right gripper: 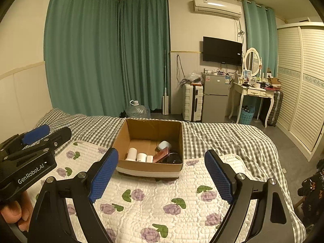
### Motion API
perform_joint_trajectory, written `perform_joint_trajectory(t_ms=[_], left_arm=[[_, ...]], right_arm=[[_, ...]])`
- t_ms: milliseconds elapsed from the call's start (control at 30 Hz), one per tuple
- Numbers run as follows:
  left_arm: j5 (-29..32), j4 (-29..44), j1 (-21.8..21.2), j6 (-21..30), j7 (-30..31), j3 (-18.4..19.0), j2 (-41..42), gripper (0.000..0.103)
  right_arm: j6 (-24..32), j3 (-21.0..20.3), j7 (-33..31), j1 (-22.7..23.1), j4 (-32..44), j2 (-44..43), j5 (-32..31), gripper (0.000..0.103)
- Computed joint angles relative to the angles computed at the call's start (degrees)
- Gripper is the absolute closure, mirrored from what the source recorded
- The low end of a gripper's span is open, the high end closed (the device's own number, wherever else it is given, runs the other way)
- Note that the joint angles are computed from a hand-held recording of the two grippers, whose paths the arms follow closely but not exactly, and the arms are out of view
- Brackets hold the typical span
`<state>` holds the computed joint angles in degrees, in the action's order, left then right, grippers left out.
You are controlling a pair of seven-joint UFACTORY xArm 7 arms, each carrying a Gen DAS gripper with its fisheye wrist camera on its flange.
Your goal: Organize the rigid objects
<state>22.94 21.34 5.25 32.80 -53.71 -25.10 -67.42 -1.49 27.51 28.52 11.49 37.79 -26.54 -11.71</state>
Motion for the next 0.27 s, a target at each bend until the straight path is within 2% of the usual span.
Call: perform_joint_trajectory(t_ms=[267], left_arm=[[-0.7, -1.1, -1.3, -2.5, 0.0, 0.8, -0.5, 0.041]], right_arm=[[0.3, 0.5, 0.2, -0.3, 0.1, 0.0, -0.4, 0.016]])
